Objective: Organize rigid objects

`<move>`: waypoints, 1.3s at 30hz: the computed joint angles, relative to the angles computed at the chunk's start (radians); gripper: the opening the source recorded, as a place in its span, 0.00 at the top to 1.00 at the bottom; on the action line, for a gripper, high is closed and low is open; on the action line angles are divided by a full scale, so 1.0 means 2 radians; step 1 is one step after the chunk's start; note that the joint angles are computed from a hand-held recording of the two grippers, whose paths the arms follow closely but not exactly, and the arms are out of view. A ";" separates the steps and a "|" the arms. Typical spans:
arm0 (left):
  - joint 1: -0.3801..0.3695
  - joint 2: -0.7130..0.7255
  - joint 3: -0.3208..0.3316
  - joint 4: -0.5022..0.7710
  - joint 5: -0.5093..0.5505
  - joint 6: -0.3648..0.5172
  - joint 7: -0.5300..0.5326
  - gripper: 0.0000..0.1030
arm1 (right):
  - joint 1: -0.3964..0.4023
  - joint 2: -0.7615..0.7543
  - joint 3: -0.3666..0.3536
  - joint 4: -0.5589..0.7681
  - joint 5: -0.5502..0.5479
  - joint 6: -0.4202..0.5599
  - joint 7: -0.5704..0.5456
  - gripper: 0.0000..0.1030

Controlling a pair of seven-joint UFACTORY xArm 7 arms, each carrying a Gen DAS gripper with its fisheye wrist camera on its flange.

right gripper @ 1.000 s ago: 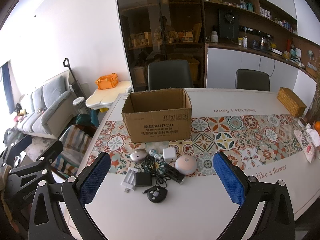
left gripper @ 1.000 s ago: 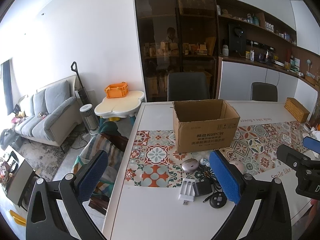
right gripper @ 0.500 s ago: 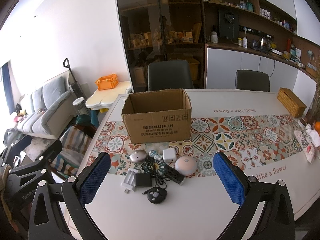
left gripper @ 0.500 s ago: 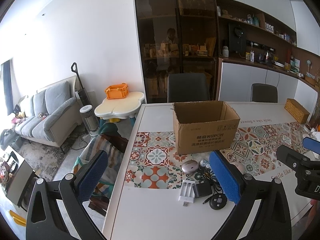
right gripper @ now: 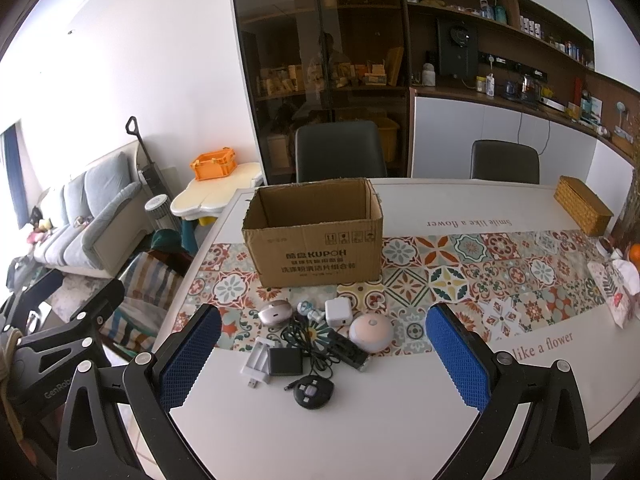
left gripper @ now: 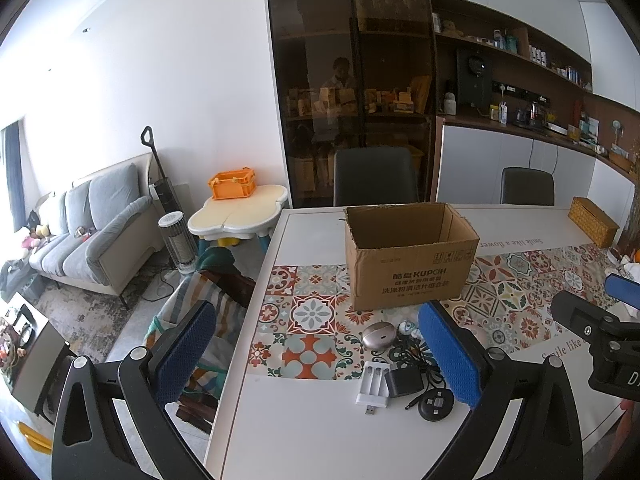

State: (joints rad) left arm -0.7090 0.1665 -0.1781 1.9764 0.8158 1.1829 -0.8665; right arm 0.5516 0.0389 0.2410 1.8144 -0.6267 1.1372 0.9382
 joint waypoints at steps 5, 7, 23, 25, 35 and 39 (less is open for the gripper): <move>-0.001 0.001 0.000 0.002 0.000 0.001 0.001 0.00 | -0.001 -0.001 0.000 -0.003 0.001 -0.002 -0.001 0.00; -0.001 0.002 0.000 0.003 -0.001 0.001 0.001 0.00 | -0.001 -0.001 0.000 -0.002 0.000 -0.001 0.000 0.00; -0.001 0.000 0.001 -0.006 -0.001 -0.001 -0.005 0.00 | 0.003 0.004 0.000 0.003 0.001 0.000 0.000 0.00; 0.001 0.001 0.000 -0.007 -0.006 0.001 -0.005 0.00 | -0.004 0.004 -0.005 -0.009 0.010 -0.016 -0.008 0.00; 0.014 0.017 0.004 -0.011 -0.068 0.016 0.018 0.00 | -0.008 0.033 -0.016 0.008 0.077 0.000 -0.046 0.00; 0.015 0.026 0.009 -0.011 -0.080 0.025 0.022 0.00 | -0.012 0.052 -0.023 0.015 0.119 0.009 -0.068 0.00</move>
